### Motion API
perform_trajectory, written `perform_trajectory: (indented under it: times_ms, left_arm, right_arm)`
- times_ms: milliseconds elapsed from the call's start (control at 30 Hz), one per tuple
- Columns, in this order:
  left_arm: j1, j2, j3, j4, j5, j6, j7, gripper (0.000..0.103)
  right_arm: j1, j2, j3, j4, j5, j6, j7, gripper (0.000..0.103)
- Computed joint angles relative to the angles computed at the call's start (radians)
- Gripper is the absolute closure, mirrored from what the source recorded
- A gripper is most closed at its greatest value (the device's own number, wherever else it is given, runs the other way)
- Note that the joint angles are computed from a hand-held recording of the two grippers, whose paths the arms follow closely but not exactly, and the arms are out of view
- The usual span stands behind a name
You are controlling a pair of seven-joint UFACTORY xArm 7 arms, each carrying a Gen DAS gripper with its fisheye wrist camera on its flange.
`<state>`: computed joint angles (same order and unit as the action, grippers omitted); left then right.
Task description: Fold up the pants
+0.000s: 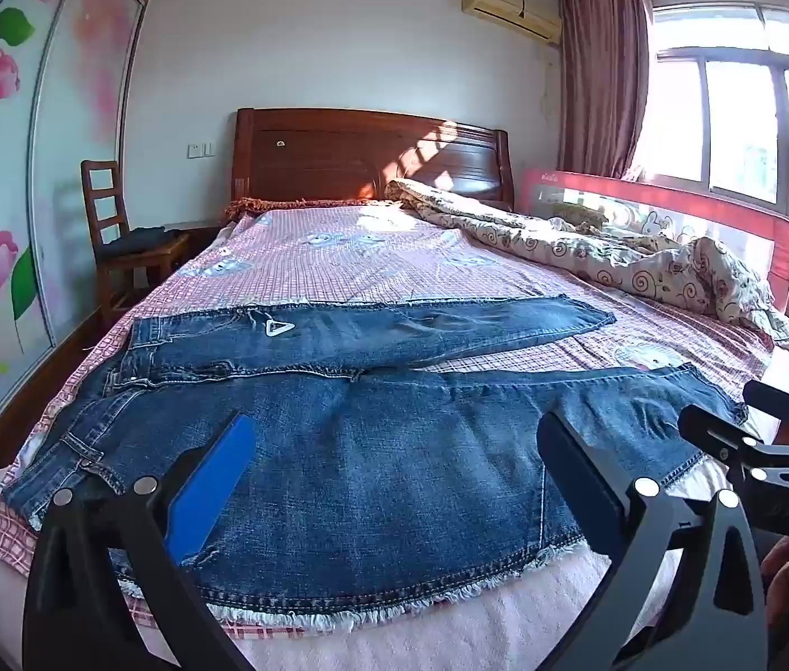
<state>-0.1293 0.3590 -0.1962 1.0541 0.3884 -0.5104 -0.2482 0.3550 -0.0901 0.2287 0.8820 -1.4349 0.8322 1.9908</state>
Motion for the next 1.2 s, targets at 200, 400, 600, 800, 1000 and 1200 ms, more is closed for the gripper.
perform_trajectory:
  times_ms: [200, 400, 600, 800, 1000, 1200]
  left_arm:
    - [0.025, 0.000, -0.012, 0.000, 0.038, 0.004, -0.033, 0.002]
    - [-0.015, 0.001, 0.008, 0.000, -0.006, 0.009, -0.002, 0.002]
    - [-0.007, 0.002, 0.002, -0.001, -0.024, 0.020, 0.000, 0.002]
    - [-0.004, 0.001, -0.002, -0.001, -0.023, 0.028, 0.003, 0.002]
    - [0.004, 0.003, -0.009, 0.001, -0.019, 0.030, -0.011, 0.002]
    - [-0.014, 0.009, 0.010, -0.002, -0.037, 0.010, 0.015, 0.002]
  right_arm:
    - [-0.002, -0.006, 0.000, -0.005, -0.001, 0.005, 0.009, 0.003]
    - [-0.002, -0.005, 0.003, -0.003, -0.002, 0.010, -0.002, 0.003]
    - [0.000, -0.001, 0.001, 0.000, 0.001, 0.007, -0.014, 0.003]
    - [0.001, 0.006, 0.000, 0.003, -0.004, 0.001, -0.007, 0.003]
    - [0.005, 0.010, -0.001, 0.007, -0.007, 0.002, -0.013, 0.003]
    - [0.009, 0.015, -0.002, 0.013, -0.013, 0.001, -0.009, 0.003]
